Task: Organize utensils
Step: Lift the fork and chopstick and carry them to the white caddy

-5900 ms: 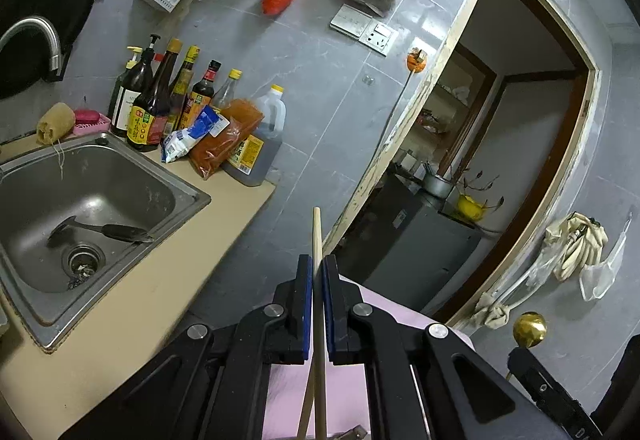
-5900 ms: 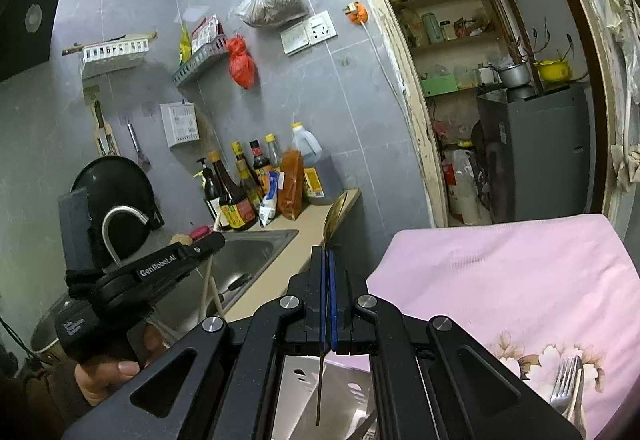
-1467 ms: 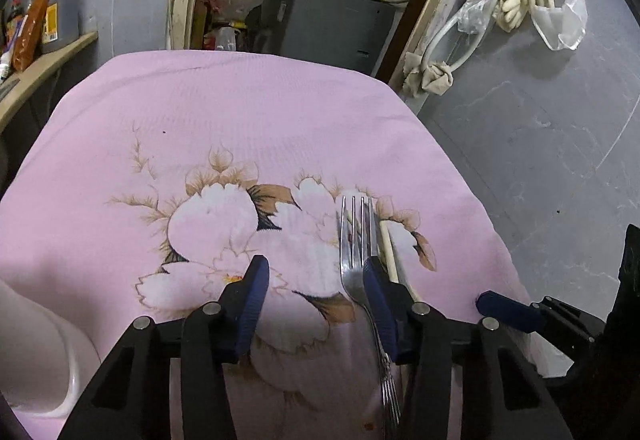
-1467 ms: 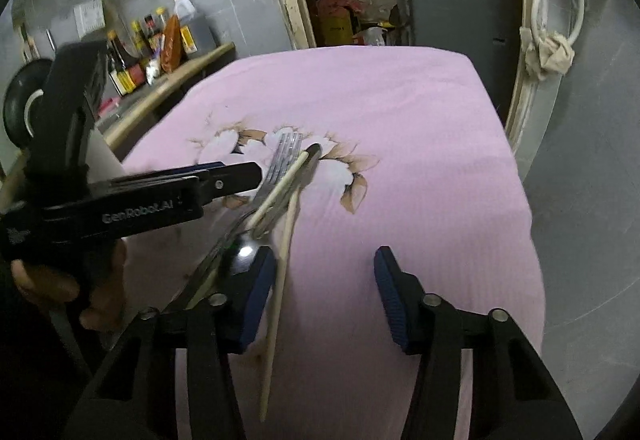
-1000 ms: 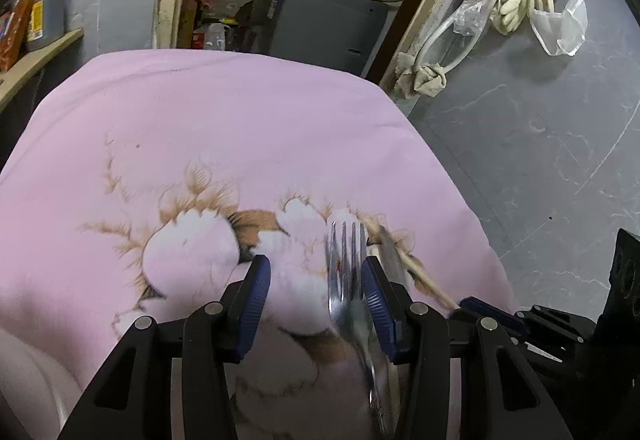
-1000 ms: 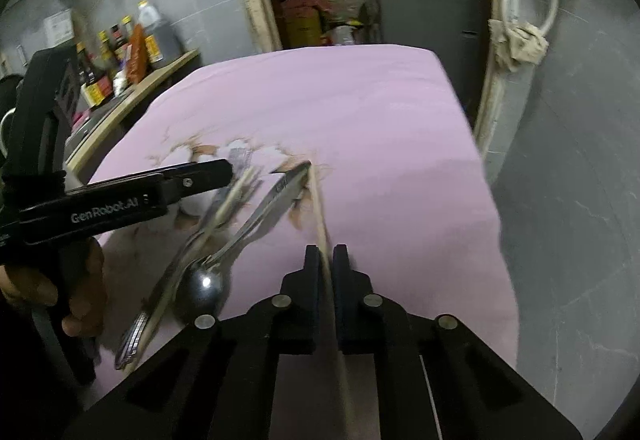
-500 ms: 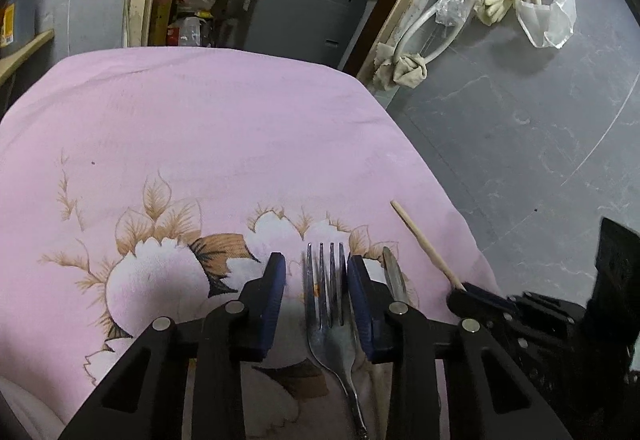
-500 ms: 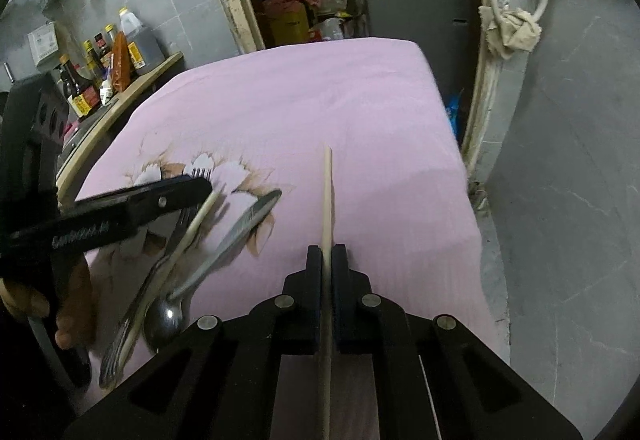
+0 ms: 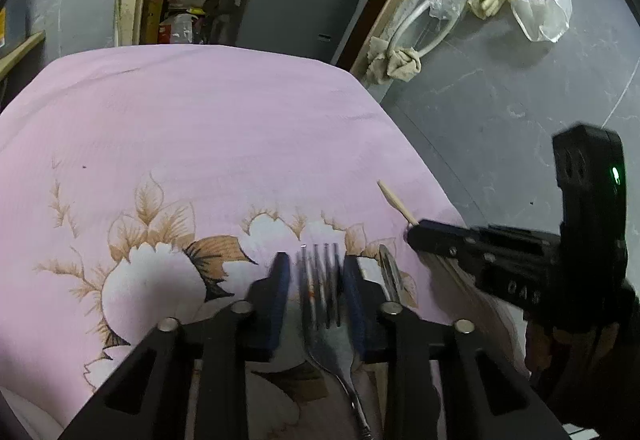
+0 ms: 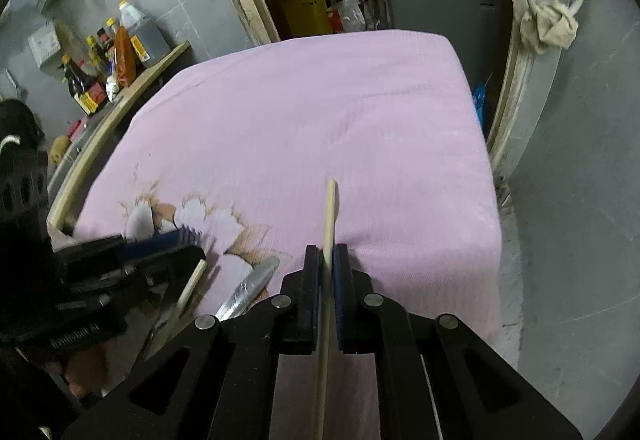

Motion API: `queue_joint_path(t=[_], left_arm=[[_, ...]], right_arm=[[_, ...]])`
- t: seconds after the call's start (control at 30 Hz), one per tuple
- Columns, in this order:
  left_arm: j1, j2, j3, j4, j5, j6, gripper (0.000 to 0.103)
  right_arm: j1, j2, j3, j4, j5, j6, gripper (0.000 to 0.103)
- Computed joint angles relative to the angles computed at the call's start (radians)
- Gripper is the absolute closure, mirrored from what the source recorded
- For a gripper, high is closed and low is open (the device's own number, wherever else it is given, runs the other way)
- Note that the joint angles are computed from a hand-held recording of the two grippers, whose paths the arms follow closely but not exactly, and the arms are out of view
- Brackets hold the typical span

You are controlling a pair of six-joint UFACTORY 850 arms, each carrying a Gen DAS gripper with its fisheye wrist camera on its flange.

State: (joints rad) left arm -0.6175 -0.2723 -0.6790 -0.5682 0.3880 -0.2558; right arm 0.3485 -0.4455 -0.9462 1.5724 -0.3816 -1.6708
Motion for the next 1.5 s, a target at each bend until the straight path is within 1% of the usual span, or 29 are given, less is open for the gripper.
queue_joint_path(t=[0.1,0.17,0.2,0.23,0.3,0.33,0.4,0.43,0.47,0.5,0.53,0.63,0.67,0.7,0.73,0.77,0.83,0.87,0.97,1.03,1.07,1.1,1.13,1.2,1.3,1.37,1.4,1.43,1.5], left_arm=[[-0.002,-0.003,-0.008,-0.022,-0.010,0.023,0.084],[-0.006,-0.001,-0.012,-0.064,-0.019,0.059,0.084],[-0.010,0.001,-0.013,-0.092,-0.022,0.084,0.084],[-0.014,0.003,-0.014,-0.118,-0.024,0.108,0.084],[-0.030,0.006,-0.018,-0.224,-0.024,0.194,0.084],[-0.037,0.007,-0.019,-0.263,-0.020,0.224,0.084],[-0.061,0.012,-0.024,-0.398,-0.007,0.338,0.084],[-0.070,0.016,-0.023,-0.447,0.001,0.382,0.085],[-0.082,0.022,-0.023,-0.499,0.009,0.425,0.085],[-0.089,0.028,-0.019,-0.523,0.015,0.441,0.085],[-0.097,0.035,-0.014,-0.540,0.023,0.448,0.085],[-0.121,0.060,0.002,-0.620,0.053,0.499,0.085],[-0.132,0.071,0.010,-0.641,0.072,0.512,0.086],[-0.142,0.083,0.018,-0.655,0.089,0.519,0.095],[-0.150,0.091,0.021,-0.680,0.104,0.539,0.100],[-0.161,0.098,0.023,-0.721,0.120,0.575,0.100],[-0.175,0.114,0.035,-0.731,0.144,0.582,0.100],[-0.181,0.122,0.041,-0.732,0.149,0.582,0.100],[-0.185,0.139,0.053,-0.722,0.144,0.572,0.100],[-0.193,0.159,0.068,-0.717,0.150,0.559,0.100],[-0.200,0.167,0.074,-0.721,0.159,0.557,0.100],[-0.211,0.183,0.083,-0.729,0.176,0.560,0.100],[-0.218,0.192,0.087,-0.736,0.189,0.564,0.100],[-0.252,0.225,0.100,-0.779,0.248,0.596,0.100],[-0.304,0.267,0.110,-0.860,0.342,0.672,0.100],[-0.334,0.300,0.117,-0.899,0.397,0.720,0.100],[-0.345,0.321,0.123,-0.909,0.420,0.736,0.100],[-0.352,0.341,0.128,-0.915,0.434,0.750,0.100],[-0.367,0.386,0.141,-0.930,0.472,0.777,0.100]], right_arm=[[0.004,-0.014,-0.021,-0.065,-0.011,0.072,0.087],[0.011,-0.024,-0.038,-0.114,-0.022,0.124,0.078],[0.017,-0.025,-0.042,-0.136,-0.014,0.146,0.073],[0.032,-0.022,-0.043,-0.157,0.018,0.165,0.073],[0.063,-0.016,-0.042,-0.198,0.088,0.200,0.073],[0.087,-0.010,-0.038,-0.228,0.138,0.222,0.073],[0.118,0.000,-0.032,-0.296,0.199,0.281,0.073],[0.134,0.004,-0.028,-0.361,0.238,0.346,0.078],[0.142,0.009,-0.023,-0.384,0.261,0.376,0.093],[0.137,0.010,-0.023,-0.365,0.241,0.368,0.099],[0.129,0.012,-0.020,-0.305,0.220,0.327,0.099],[0.099,0.048,0.031,0.007,0.145,0.092,0.099],[0.083,0.074,0.060,0.112,0.101,0.004,0.099],[0.069,0.092,0.087,0.217,0.065,-0.095,0.099],[0.060,0.120,0.121,0.321,0.030,-0.189,0.099],[0.056,0.152,0.159,0.426,0.001,-0.281,0.099],[0.052,0.210,0.230,0.576,-0.062,-0.412,0.099],[0.047,0.229,0.254,0.614,-0.091,-0.445,0.099],[0.024,0.291,0.331,0.713,-0.218,-0.507,0.099],[-0.013,0.312,0.365,0.734,-0.304,-0.499,0.099],[-0.030,0.311,0.361,0.728,-0.332,-0.480,0.099],[-0.037,0.330,0.383,0.763,-0.377,-0.481,0.099],[-0.041,0.343,0.398,0.787,-0.401,-0.487,0.099],[-0.034,0.376,0.437,0.859,-0.460,-0.509,0.099],[-0.005,0.413,0.466,0.957,-0.483,-0.565,0.099],[0.022,0.442,0.476,1.004,-0.484,-0.593,0.099],[0.045,0.458,0.477,1.037,-0.477,-0.616,0.099],[0.041,0.476,0.490,1.034,-0.479,-0.621,0.099],[0.090,0.518,0.497,1.098,-0.460,-0.666,0.099]])
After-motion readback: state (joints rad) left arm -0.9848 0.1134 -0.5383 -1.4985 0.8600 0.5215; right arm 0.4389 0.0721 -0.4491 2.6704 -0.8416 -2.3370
